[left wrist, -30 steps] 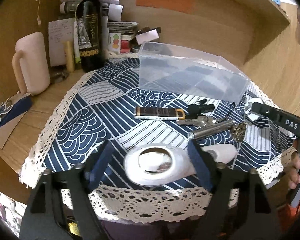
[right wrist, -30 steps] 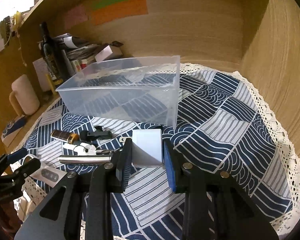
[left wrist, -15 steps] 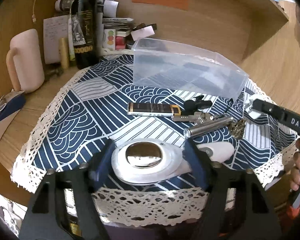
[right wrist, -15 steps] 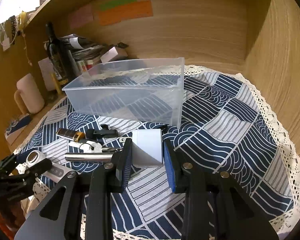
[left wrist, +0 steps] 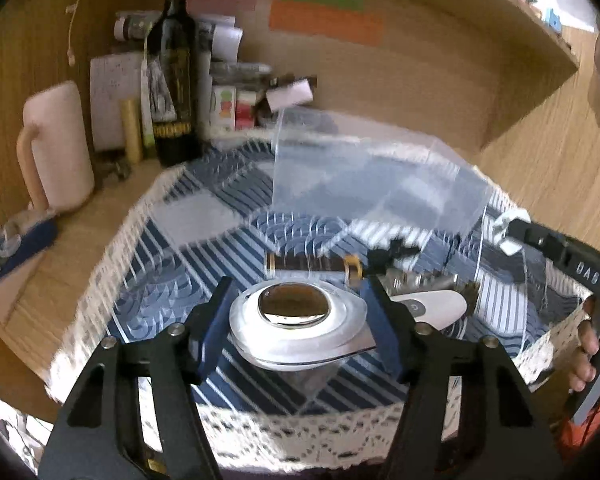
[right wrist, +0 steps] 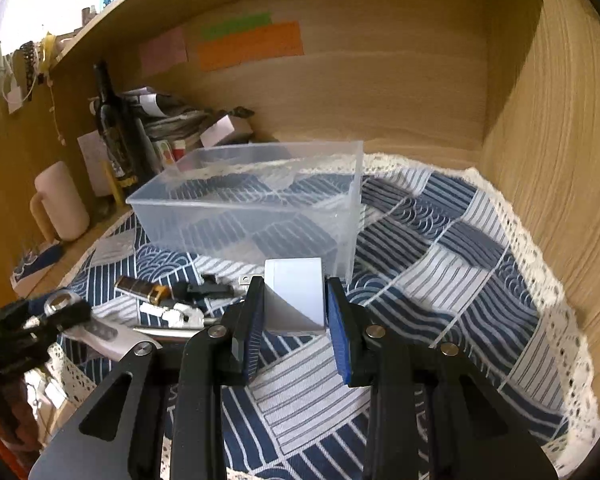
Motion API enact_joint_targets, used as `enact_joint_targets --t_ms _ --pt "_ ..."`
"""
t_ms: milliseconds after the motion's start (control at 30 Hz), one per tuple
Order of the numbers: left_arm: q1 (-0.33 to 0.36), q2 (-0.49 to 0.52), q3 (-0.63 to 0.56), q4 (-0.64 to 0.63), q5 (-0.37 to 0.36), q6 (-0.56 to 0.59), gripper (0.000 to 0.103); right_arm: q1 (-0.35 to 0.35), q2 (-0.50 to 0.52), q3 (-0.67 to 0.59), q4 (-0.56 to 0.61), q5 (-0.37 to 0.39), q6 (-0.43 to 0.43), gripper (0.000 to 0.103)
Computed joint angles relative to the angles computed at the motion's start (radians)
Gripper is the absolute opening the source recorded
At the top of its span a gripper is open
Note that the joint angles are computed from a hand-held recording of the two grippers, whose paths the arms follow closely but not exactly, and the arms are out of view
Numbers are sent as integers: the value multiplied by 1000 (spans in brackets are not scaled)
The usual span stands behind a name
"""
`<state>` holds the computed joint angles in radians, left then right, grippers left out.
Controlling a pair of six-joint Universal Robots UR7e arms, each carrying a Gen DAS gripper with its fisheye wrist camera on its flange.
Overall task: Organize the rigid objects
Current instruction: 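Carry the white device into the clear box with the left gripper while the right drops the cube in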
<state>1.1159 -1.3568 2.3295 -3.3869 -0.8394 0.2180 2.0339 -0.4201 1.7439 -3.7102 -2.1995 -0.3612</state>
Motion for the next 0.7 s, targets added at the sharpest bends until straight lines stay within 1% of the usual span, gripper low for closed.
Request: enact_joint_targets --t_ms 167,300,367,467,600,700 --pt "-19 6 -71 -19 -2 68 63 16 2 -47 -21 -6 -60 28" --pt "-29 45 -149 -53 5 140 63 29 9 -97 -36 -5 -115 28" --pt "-25 60 -198 -27 -8 152 63 34 17 -133 -33 -7 -139 28" --pt "-10 86 -279 53 -44 148 63 35 23 -175 -2 7 -149 28" --pt "3 149 -376 98 -38 196 63 33 49 -252 45 -4 -168 28" --pt "15 199 -436 130 -31 233 63 21 73 -319 113 -12 -179 28"
